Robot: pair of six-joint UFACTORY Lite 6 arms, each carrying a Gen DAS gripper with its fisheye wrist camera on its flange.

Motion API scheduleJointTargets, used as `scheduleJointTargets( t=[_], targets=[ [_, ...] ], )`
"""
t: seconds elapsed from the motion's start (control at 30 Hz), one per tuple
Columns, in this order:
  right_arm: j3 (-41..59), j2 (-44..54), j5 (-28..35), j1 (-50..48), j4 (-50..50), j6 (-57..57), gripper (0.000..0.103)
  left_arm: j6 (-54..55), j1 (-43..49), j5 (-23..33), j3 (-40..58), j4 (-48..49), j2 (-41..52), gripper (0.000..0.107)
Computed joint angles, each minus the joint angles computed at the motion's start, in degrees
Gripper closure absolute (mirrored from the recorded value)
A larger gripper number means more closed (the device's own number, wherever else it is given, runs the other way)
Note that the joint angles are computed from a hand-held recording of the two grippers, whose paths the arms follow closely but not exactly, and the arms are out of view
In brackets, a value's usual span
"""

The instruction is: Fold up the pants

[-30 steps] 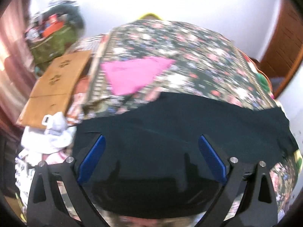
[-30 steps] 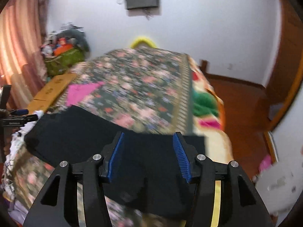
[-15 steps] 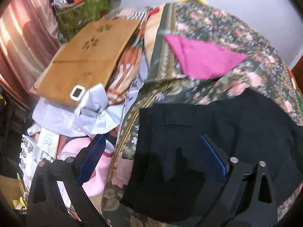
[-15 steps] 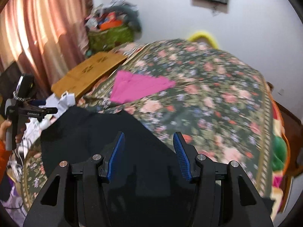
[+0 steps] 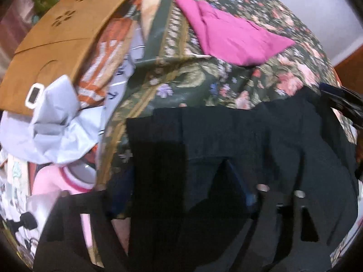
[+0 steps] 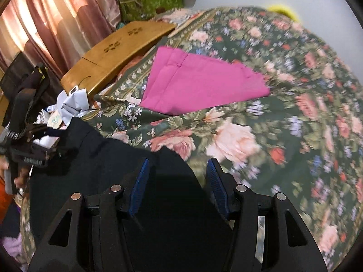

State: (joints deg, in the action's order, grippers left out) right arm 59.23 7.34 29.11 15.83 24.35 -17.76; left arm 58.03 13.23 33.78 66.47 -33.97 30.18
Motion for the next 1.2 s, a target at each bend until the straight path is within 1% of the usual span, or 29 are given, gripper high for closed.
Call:
scheduleJointTargets(
  t=[0.03,0.07,0.1,0.13,0.17,0.27,0.3,0.37,0.43,0.5,0.57,0.63,0.67,0.7,0.73,0.8,0.87,0.93,1.0,1.03,1.1,1.2],
  targets=[
    [0.8,1.8,0.1,0.1,1.2,-0.7,0.059,0.8,0.1,0.4,-0.3,-0.7,-0.3,0.047],
    [1.3,3.0,0.1,0.2,2.8,-2.0,0.067,1.8,0.0,-0.1,-1.1,-1.5,-1.0,0.053],
    [1.4,3.7,-0.1,0.5,3.5,-2.5,0.069,3.2,-0.1,-1.6,-2.7,-2.5,-2.3,0.056],
    [1.6,4.3,-0.6,1.1,2.9,-1.8,0.074,4.2,-0.3,-3.1,-4.1,-3.2,-3.5,0.064],
    [1.9,4.7,-0.6,1.7,2.1,-1.3,0.081,5.4,-0.3,-4.3,-5.2,-4.0,-4.5,0.068],
    [0.7,3.8,-2.8,4.1,-4.2,2.7,0.09,5.7,-0.8,-9.4,-8.2,-5.2,-6.6,0.077],
    [0.7,3.8,-3.7,4.5,-7.1,4.9,0.092,4.7,-0.8,-11.3,-9.1,-4.3,-7.3,0.078],
    [0.0,3.6,-6.0,5.7,-13.6,11.7,0.093,0.3,-2.1,-17.8,-12.0,0.1,-8.7,0.081],
    [-0.3,3.6,-7.2,6.6,-18.5,17.0,0.093,-0.6,-2.3,-20.1,-13.7,1.3,-8.6,0.08],
    [0.1,3.8,-7.1,7.9,-24.8,23.4,0.093,-4.3,-3.2,-22.3,-15.1,4.9,-9.3,0.08],
    [0.8,3.3,-5.7,8.5,-27.4,25.9,0.091,-8.6,-4.0,-22.3,-14.9,9.1,-9.6,0.081],
    [0.9,1.3,-3.6,8.1,-26.9,26.2,0.089,-11.0,-3.1,-18.7,-13.2,11.0,-10.0,0.081],
    [-0.1,-1.3,-2.7,7.6,-25.4,25.5,0.088,-11.5,-2.7,-17.3,-13.3,11.1,-11.0,0.081],
    [-1.5,-4.0,-2.3,7.1,-23.7,24.1,0.088,-9.6,-1.6,-15.5,-13.5,9.5,-12.9,0.081],
    [-3.1,-7.5,-1.6,6.2,-21.9,22.2,0.088,-7.0,-0.5,-14.0,-14.3,7.1,-15.1,0.08],
    [-6.1,-14.3,0.1,5.5,-22.7,22.8,0.085,-2.0,2.8,-9.3,-15.7,3.1,-20.3,0.073],
    [-9.3,-21.6,2.5,5.0,-23.4,23.0,0.078,1.1,5.7,-5.3,-17.1,0.6,-24.6,0.051],
    [-12.2,-28.4,5.3,4.8,-23.7,23.2,0.073,3.6,8.3,-1.7,-18.7,-2.0,-28.9,0.041],
    [-14.3,-33.3,7.7,5.1,-23.5,23.5,0.07,3.5,10.3,0.9,-20.7,-1.4,-33.0,0.034],
    [-16.0,-36.6,8.9,5.0,-22.9,23.2,0.069,2.5,10.8,1.3,-22.0,-0.5,-35.0,0.028],
    [-19.2,-43.1,11.8,6.7,-24.7,26.0,0.066,-0.3,11.3,1.6,-24.5,2.0,-38.1,0.025],
    [-23.3,-51.3,15.8,11.0,-28.9,31.2,0.058,-0.6,13.7,4.6,-26.3,3.1,-39.1,0.024]
  ],
)
